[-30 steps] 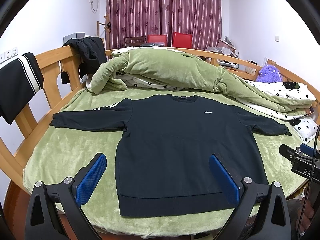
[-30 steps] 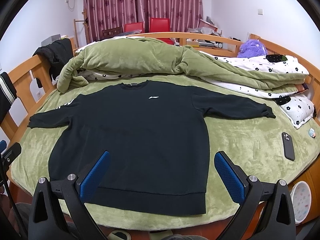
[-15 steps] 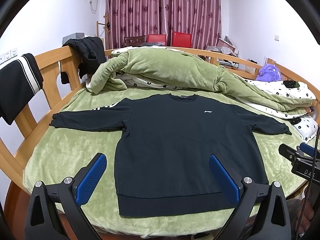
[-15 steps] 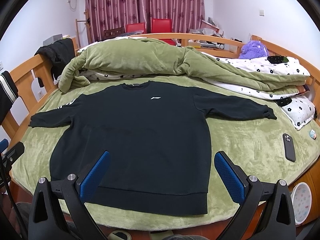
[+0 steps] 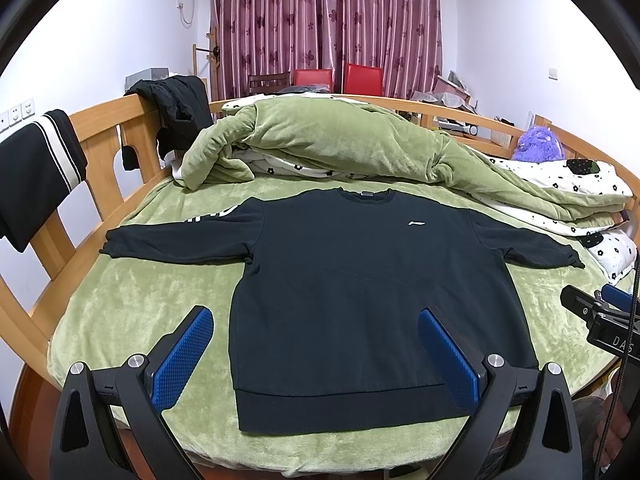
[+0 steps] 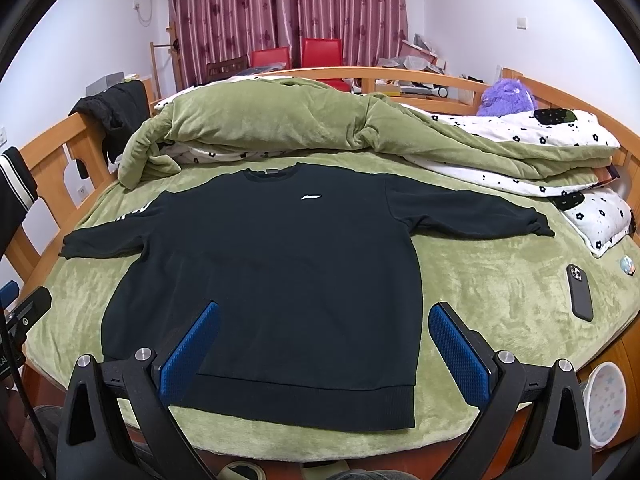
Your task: Fold small clothes
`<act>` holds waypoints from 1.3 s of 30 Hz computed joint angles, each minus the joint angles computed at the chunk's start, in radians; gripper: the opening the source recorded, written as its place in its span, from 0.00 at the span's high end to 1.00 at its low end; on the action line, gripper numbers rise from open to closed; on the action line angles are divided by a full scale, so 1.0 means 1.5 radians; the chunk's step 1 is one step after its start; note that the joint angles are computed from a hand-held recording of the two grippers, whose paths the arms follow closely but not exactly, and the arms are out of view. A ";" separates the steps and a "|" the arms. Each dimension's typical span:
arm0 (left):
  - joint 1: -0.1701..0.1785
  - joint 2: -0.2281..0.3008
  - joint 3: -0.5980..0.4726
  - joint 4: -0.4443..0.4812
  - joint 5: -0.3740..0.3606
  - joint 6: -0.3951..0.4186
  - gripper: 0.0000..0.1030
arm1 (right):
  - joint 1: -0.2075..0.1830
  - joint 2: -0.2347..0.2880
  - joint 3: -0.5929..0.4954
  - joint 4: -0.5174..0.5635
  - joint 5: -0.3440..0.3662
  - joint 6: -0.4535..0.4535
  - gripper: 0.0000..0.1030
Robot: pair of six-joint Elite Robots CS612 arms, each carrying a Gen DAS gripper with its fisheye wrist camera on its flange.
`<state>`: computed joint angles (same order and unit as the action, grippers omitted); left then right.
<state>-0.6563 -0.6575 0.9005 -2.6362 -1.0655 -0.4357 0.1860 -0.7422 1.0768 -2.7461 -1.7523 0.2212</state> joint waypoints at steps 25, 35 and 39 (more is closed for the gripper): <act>0.001 -0.003 0.007 -0.006 0.001 0.005 0.00 | 0.000 0.000 0.004 -0.006 0.003 0.001 0.01; -0.001 -0.002 0.004 -0.003 0.002 0.003 0.00 | -0.001 0.001 0.002 -0.007 0.005 0.001 0.01; 0.000 -0.002 0.005 -0.004 0.002 0.004 0.00 | 0.000 0.002 -0.001 -0.006 0.007 -0.001 0.01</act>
